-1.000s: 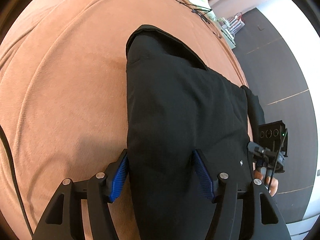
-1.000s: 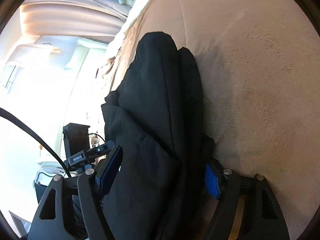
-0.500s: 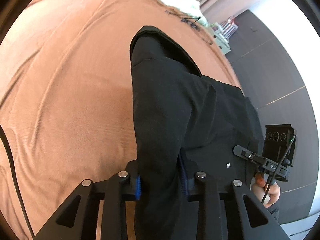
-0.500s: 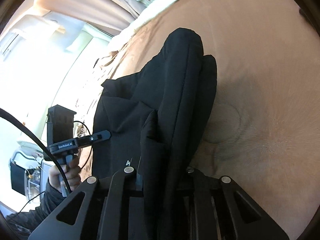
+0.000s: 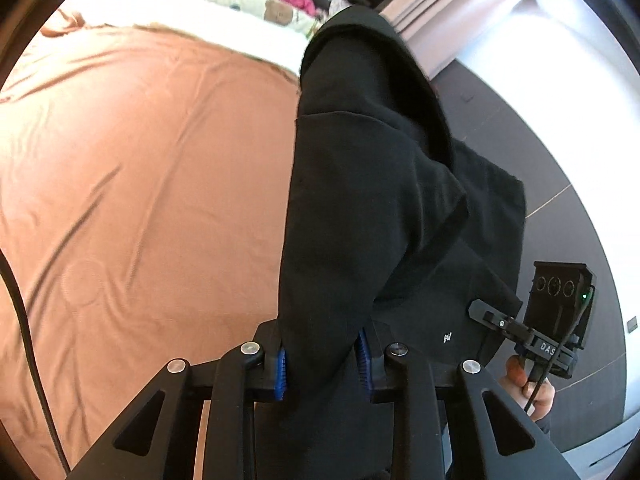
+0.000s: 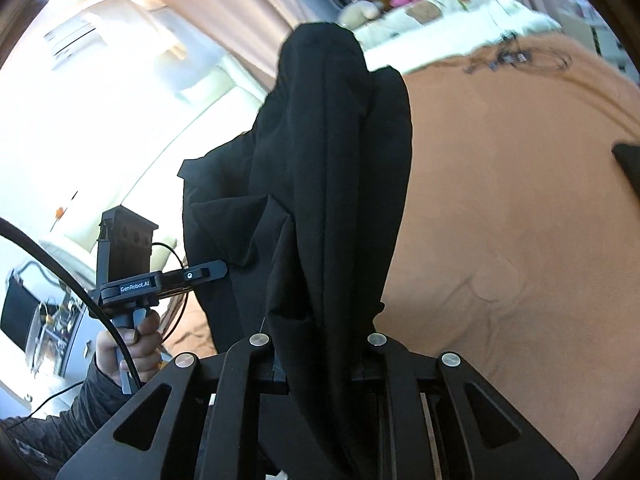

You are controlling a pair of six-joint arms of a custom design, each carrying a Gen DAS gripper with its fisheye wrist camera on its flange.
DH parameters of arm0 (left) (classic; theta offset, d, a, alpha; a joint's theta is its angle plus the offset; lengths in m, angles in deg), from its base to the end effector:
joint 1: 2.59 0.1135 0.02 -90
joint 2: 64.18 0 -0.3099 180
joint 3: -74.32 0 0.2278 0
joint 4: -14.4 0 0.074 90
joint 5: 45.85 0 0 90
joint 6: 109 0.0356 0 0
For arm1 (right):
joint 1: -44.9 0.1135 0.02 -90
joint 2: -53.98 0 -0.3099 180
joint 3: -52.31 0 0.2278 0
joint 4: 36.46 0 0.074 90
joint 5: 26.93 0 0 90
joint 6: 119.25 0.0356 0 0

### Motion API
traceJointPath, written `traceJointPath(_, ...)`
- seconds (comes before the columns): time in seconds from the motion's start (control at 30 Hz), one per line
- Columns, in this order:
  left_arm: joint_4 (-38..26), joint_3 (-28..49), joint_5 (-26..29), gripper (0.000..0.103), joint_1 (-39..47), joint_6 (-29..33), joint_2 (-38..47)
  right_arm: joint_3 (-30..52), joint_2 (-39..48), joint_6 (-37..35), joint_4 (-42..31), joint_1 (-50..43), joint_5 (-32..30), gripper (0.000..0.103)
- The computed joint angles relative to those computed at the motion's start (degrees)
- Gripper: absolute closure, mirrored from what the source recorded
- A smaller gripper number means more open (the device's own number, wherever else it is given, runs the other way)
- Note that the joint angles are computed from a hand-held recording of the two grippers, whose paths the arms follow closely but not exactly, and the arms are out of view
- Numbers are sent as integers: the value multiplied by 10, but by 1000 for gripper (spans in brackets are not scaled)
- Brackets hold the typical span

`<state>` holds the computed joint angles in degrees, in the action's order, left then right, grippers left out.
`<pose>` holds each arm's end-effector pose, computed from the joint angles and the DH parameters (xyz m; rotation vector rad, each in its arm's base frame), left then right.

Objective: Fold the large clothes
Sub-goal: 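Close both grippers on the folded shirt end and lift it off the bed, then carry the lifted black shirt with both grippers toward the white folded garment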

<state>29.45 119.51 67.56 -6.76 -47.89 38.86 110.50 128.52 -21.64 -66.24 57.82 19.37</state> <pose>0.2876 -0.0352 0.1501 -0.2959 2.3461 -0.7605 0.2139 0.0743 0.2762 -0.4794 2.2891 1.0767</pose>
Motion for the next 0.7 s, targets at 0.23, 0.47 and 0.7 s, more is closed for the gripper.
traceJointPath(0.23,-69,-76,-4,75,60,6,-185,39,-105,40,-63,101,51,90)
traceJointPath(0.47,-258,-105,102,75,253,101,-392,70,-132,113,-55,275,162,90)
traceJointPath(0.7,-611,-35,316,75,625,434,-462,137,-95,179,-49,483,313,90)
